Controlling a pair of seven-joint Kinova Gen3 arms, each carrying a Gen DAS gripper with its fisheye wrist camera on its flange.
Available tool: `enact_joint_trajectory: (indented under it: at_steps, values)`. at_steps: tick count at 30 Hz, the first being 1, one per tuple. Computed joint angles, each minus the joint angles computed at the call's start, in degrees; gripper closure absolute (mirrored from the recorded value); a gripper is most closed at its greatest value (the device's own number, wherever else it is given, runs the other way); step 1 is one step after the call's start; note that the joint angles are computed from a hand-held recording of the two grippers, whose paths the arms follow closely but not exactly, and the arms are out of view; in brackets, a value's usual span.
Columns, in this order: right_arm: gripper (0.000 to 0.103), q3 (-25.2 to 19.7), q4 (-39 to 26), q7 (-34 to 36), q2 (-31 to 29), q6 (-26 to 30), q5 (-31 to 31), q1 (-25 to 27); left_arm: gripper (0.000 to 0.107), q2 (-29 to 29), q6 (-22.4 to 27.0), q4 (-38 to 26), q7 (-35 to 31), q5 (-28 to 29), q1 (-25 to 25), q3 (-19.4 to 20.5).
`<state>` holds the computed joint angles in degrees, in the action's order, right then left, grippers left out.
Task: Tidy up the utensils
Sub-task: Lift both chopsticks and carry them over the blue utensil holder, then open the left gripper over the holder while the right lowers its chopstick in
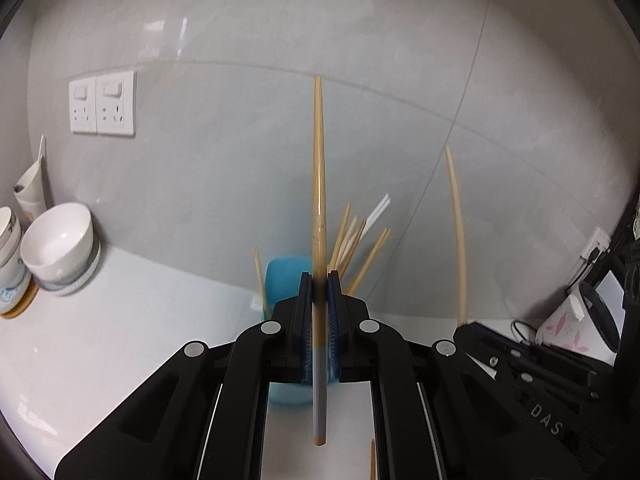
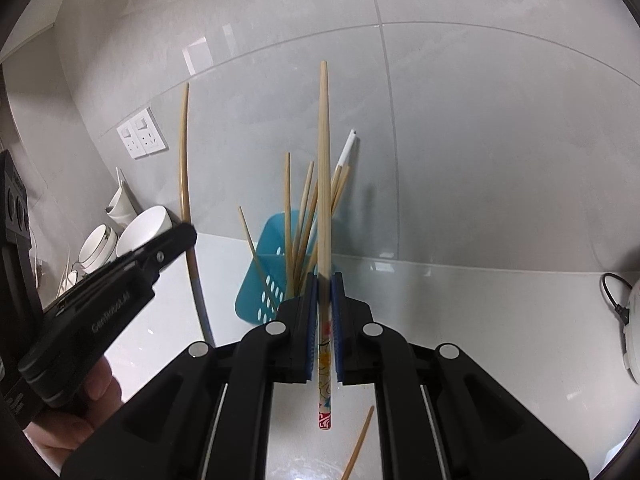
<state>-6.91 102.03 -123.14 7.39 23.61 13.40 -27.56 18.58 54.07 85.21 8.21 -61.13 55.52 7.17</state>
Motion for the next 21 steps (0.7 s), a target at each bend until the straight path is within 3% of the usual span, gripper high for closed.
enact_joint_trajectory:
  at_steps: [3, 7, 21]
  values:
    - [0.097, 0.1, 0.0, 0.4, 0.3, -0.9, -0.2, 0.2, 0.101, 0.5, -0.8, 1.2, 4.4, -5.9, 1.2, -1.4]
    - [0.097, 0.1, -0.5, 1.6, 1.2, -1.2, -1.4, 0.8, 0.101, 1.3, -2.4, 1.5, 6.7, -9.5, 0.4, -1.6]
    - [0.097, 0.8, -1.1, 5.7, 3.7, -3.1, -5.0, 1.7, 0.101, 6.5, -5.1, 1.0, 6.0, -12.8, 0.0, -3.5]
